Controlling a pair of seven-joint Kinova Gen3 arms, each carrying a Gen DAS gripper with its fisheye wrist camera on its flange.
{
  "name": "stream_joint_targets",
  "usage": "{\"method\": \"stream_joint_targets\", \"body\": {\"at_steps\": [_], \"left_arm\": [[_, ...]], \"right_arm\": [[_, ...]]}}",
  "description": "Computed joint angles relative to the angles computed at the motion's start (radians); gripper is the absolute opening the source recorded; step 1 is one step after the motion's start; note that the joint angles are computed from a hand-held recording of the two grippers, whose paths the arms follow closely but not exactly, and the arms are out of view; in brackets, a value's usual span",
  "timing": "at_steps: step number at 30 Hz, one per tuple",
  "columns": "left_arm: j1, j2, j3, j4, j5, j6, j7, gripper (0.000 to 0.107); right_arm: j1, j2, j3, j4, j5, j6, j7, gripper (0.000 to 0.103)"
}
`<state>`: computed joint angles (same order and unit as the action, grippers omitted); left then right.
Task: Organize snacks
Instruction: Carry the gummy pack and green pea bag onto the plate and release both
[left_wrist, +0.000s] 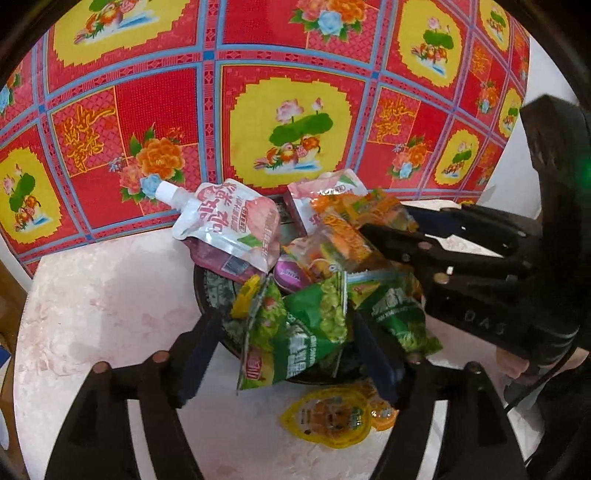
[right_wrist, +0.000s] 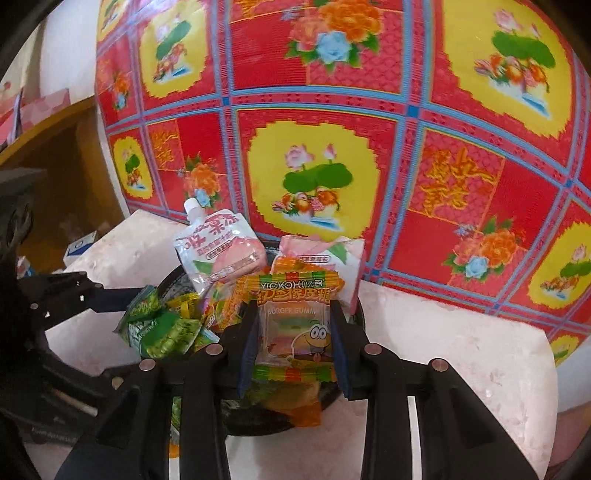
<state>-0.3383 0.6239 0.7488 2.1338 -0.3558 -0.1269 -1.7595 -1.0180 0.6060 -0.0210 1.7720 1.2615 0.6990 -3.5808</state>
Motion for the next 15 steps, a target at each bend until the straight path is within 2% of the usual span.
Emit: {"method": "stream_joint_targets", "body": {"at_steps": [2,4,10,15], "left_arm": [[0.021,-0.011,-0.025,0.006,0.005,-0.015,-0.001,0.078],[0.03,-0.015,-0.037,0.012,-0.002,-0.031,0.002,0.078],[-0.02,-0.03,-0.016,0.066,-0.086,-0.119,0.048,0.078],[-0.031,-0.043,-0.028,0.086,-0.151,-0.159,0.108,0.079]], "right_arm": [[0.002,0.005,0.001,-0.004,0.002,-0.001,0.008,0.042],[0.0,0.004,0.006,0.005,0.017,-0.008,-0.014,0.054],[0.001,-0.021,-0.003,0.058,0.131,-0.021,-0.139,0.066],[0.014,-0.034,-0.056,0.084,0.196,0.028,-0.196,0.067]]}}
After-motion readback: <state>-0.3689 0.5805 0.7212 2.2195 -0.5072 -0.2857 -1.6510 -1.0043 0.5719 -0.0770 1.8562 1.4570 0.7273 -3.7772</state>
